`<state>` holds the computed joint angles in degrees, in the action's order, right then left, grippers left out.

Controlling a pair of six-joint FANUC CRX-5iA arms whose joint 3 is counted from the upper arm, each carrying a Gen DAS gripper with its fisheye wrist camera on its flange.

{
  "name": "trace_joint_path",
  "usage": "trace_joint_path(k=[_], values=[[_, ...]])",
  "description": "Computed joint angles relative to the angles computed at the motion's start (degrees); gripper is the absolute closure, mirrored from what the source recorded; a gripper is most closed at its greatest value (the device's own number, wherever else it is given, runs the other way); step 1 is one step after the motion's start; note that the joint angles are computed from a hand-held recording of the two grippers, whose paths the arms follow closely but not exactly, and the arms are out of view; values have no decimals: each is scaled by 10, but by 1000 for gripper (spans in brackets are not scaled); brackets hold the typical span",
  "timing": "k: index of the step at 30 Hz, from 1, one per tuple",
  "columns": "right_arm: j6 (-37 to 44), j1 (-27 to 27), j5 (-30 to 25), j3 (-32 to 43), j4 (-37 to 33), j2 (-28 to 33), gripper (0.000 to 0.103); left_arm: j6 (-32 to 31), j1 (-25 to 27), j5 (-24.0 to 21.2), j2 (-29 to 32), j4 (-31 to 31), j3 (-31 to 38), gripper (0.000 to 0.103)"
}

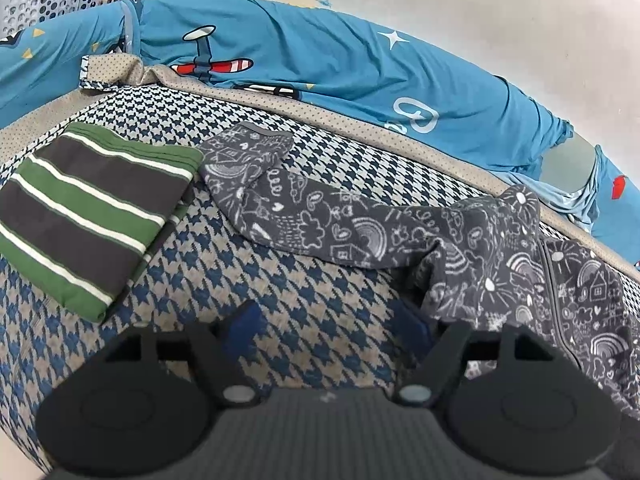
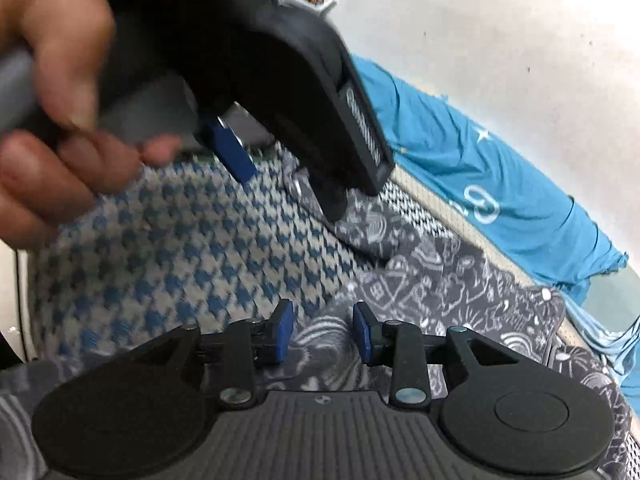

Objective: Fold clothes

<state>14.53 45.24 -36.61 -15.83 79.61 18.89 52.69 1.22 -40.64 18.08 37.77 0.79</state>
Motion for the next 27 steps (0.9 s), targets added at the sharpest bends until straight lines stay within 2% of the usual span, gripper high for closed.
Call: trace_joint_path(k=[2, 4, 6, 9, 16, 18, 19, 21, 22, 24, 25, 27], values=[[8, -3, 4, 3, -9, 5, 72, 6, 0, 0, 0, -6, 1, 30], [14, -7, 11, 5, -17, 8, 88, 12, 0, 0, -1, -11, 2, 30], [18, -10, 19, 9, -32, 11, 93, 19, 0, -1, -1, -15, 3, 30], [-31, -31, 59, 2, 3, 5, 95, 27, 2, 2, -3, -15, 3, 29], [-254, -106, 196, -6, 126, -3, 95, 57, 1, 21, -8, -21, 3, 26], [-296, -110, 212, -7, 143, -2, 95, 60, 0, 23, -8, -25, 4, 25], [-290, -107, 213, -4, 130, 1, 94, 62, -1, 24, -8, -27, 4, 25], [-214, -90, 203, 14, 40, 14, 90, 65, -2, 27, -8, -31, 5, 25], [-195, -86, 201, 20, 18, 18, 88, 64, -3, 28, -8, -32, 5, 24], [-222, -90, 206, 13, 49, 13, 87, 60, -6, 32, -9, -33, 3, 24], [-253, -98, 213, 8, 85, 9, 80, 60, -7, 37, -11, -35, 2, 23], [-320, -112, 221, -1, 160, -1, 75, 61, -9, 45, -13, -36, -1, 22]])
